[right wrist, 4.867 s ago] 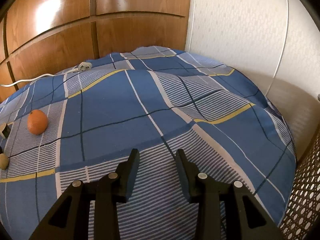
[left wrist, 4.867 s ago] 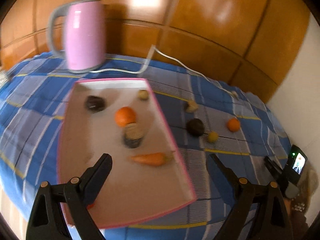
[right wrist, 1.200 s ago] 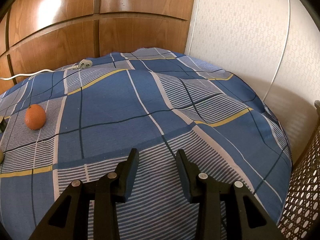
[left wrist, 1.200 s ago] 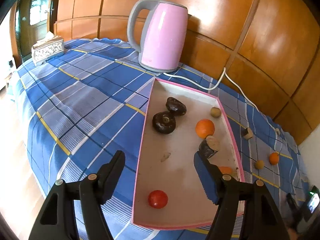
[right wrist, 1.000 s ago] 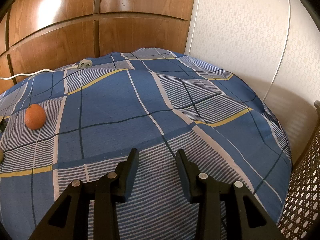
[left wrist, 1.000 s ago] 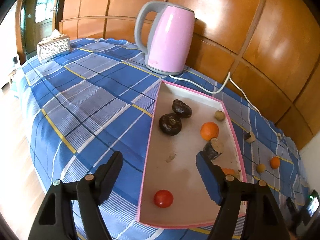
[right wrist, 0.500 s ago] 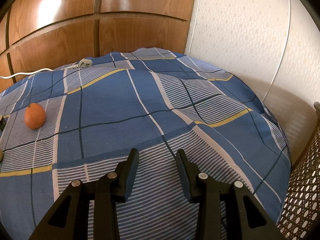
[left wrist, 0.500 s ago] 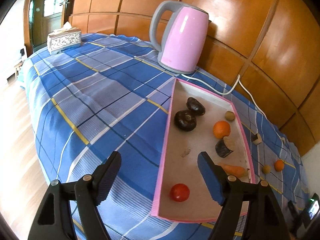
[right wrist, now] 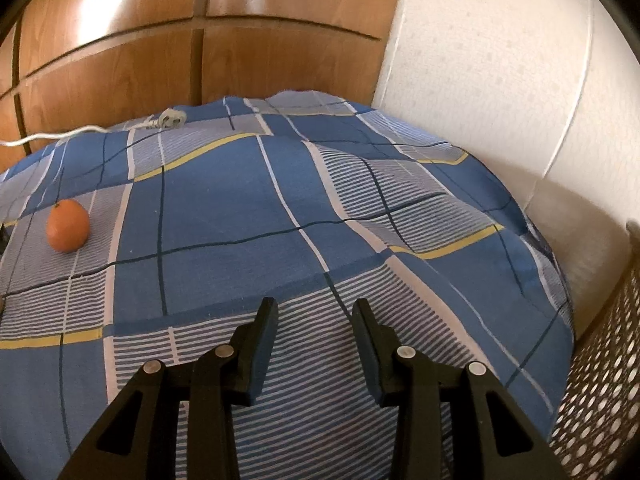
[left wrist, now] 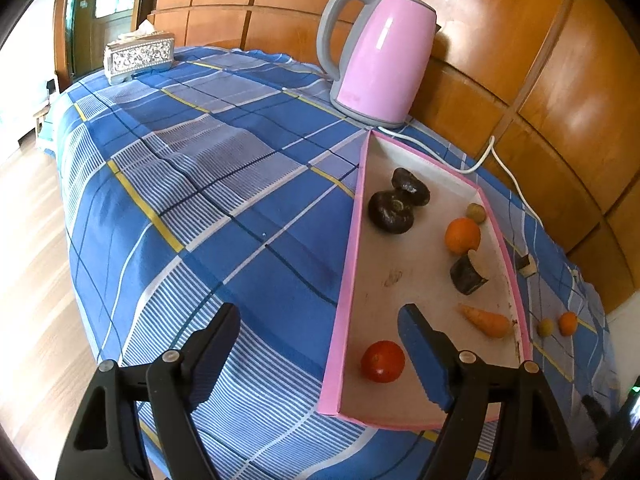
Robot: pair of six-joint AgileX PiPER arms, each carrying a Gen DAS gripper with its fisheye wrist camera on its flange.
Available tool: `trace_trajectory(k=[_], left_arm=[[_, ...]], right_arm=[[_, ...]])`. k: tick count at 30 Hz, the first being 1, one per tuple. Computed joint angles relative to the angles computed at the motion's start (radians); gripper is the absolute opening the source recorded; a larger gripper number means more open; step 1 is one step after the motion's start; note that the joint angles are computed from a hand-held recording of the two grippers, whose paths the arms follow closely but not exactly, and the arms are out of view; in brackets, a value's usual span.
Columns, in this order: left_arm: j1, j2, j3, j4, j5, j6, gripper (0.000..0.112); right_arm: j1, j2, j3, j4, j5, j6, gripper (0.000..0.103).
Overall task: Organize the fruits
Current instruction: 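Reach the right gripper to the small stemmed orange and grasp it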
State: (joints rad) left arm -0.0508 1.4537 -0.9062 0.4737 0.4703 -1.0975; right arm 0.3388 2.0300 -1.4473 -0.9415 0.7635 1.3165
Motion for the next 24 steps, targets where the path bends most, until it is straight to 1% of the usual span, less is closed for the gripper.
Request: trace_trajectory(k=[3,5,6,8,10,11,14,18,19,22,23,24], left_arm=[[0.0,0.003,0.003,0.001,-0.003,-0.005,0.083],[0.0,0.005,0.004,-0.004,-0.004,-0.001,0.083],[0.002,0.007,0.003,-0.008,-0.004,0.004,0.083],[0.005,0.006,0.005,-0.014,-0.006,0.009,0.083],[0.006,0.002,0.008,-0.009,-0.007,0.005,0.083],[0.007,0.001,0.009,-0.008,-0.007,0.004,0.083],[0.011,0.001,0.01,-0.011,-0.008,0.007,0.083],[0.016,0.003,0.009,-0.015,-0.005,0.016,0.083],[0.017,0.004,0.009,-0.015,-0.005,0.016,0.083],[0.02,0.01,0.006,-0.02,-0.002,0.021,0.083],[0.02,0.012,0.006,-0.022,-0.002,0.021,0.083],[0.02,0.014,0.005,-0.023,-0.001,0.021,0.083]], right_arm=[[-0.043,-0.027,-0.027,0.185,-0.092,-0.184,0.039],[-0.036,-0.041,-0.043,0.22,-0.135,-0.243,0.039],[-0.033,-0.042,-0.062,0.258,-0.162,-0.298,0.04],[-0.033,-0.027,-0.115,0.383,-0.199,-0.443,0.052],[-0.029,0.005,-0.191,0.519,-0.216,-0.604,0.059],[-0.024,0.023,-0.229,0.556,-0.211,-0.652,0.06],[-0.002,0.102,-0.382,0.645,-0.151,-0.773,0.06],[0.015,0.246,-0.634,0.656,0.003,-0.834,0.06],[0.016,0.264,-0.667,0.655,0.026,-0.837,0.06],[0.018,0.383,-0.867,0.663,0.143,-0.861,0.06],[0.016,0.4,-0.894,0.674,0.16,-0.868,0.06],[0.011,0.408,-0.904,0.699,0.158,-0.885,0.06]])
